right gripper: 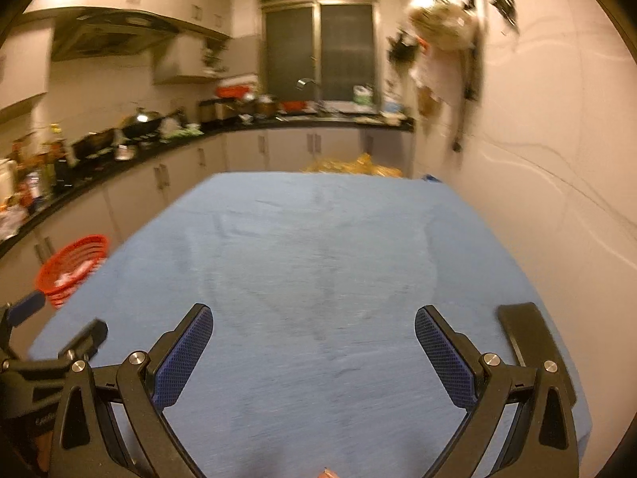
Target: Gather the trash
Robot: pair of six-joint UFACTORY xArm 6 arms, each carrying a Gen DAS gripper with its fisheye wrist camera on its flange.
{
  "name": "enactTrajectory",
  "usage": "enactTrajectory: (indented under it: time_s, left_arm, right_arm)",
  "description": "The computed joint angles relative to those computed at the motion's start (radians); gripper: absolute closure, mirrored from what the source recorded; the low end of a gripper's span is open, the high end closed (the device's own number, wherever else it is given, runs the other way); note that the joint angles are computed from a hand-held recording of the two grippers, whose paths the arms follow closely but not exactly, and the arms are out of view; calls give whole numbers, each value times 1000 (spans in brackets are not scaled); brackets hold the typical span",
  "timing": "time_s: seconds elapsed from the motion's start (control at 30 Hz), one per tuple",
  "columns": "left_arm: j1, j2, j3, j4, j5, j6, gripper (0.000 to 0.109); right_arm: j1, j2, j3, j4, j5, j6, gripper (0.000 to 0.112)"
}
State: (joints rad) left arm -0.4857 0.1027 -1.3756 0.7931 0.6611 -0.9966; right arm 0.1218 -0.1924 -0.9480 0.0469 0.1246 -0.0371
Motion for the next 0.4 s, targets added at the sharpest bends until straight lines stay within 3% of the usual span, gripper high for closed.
enactTrajectory:
  time_s: [0.17,0.3,0.4]
  left_arm:
    - [3,224,-262,-313,38,293,7]
    - [-3,394,-502,-334,138,354,7]
    - [-2,501,-656,-369,221,398,7]
  right_arm:
    - [-77,127,-136,-152,113,132,10]
    - [-112,247,-268,-189,219,181,10]
    - [-125,340,-383,-85,328,96,10]
